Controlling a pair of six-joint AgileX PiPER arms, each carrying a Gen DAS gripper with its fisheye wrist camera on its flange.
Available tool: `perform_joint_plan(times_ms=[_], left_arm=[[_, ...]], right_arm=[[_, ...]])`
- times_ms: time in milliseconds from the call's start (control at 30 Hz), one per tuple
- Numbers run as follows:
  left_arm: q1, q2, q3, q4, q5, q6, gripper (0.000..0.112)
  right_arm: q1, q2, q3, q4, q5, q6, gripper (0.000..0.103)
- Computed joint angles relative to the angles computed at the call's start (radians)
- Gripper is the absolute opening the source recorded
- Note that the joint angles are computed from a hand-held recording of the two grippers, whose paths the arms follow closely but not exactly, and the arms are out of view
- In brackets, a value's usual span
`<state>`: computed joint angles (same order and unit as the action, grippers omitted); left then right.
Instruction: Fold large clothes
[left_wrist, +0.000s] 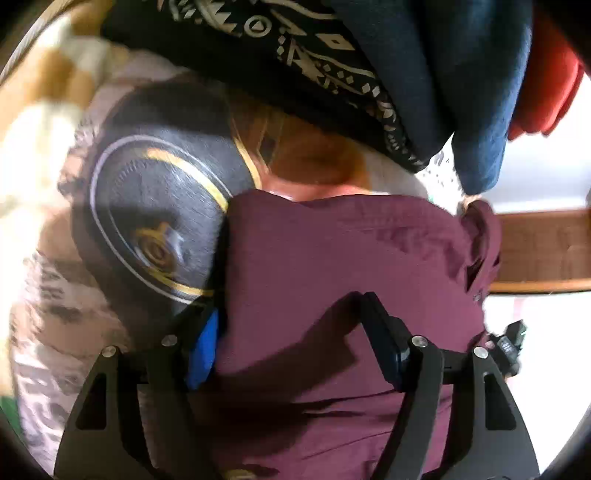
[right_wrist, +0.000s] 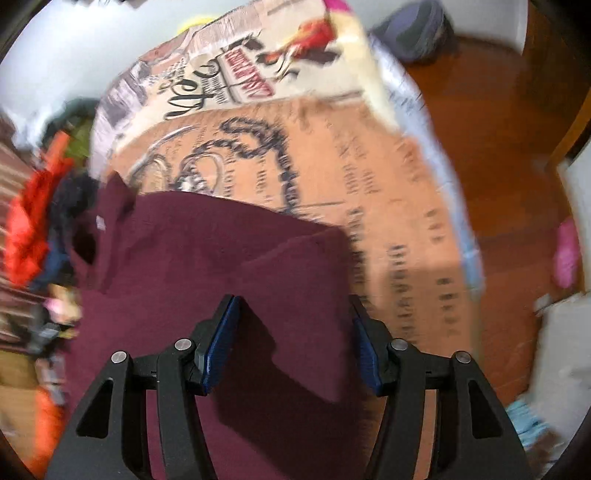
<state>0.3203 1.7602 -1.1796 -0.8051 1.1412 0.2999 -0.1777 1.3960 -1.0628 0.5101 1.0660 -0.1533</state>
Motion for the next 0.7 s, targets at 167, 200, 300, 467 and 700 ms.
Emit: perform_joint_plan(times_ms=[167,200,300,467,700], left_arm=[[-0.099,-0.088,-0.012,0.157,-0.057,-0.119,0.016],[-0.143,-0.122,-0.021,0.231,-0.079,-0.162,0.014],[-0.291,-0.219,-0.055,0.47,-0.131,-0.3,0.008],[-0.481,-0.315,-0.212,0.694,-0.093,-0.407,0.002],[-0.637,-0.273,-0.512,0.822,-0.021,-0.435,0.002]], right_arm=[[-0.042,-0.019,0.027,0.073,0.009,0.013,0.047],[-0.043,-0.029,0.032,0.07,0.009,0.021,0.032],[-0.076,-0.091,0.057,0.116,0.019,-0.025,0.01],[-0.084,-0.179,-0.012,0.089,0.053,0.025,0.006],[-0.011,-0.232,-0.165,-0.03,0.068,0.108,0.005]])
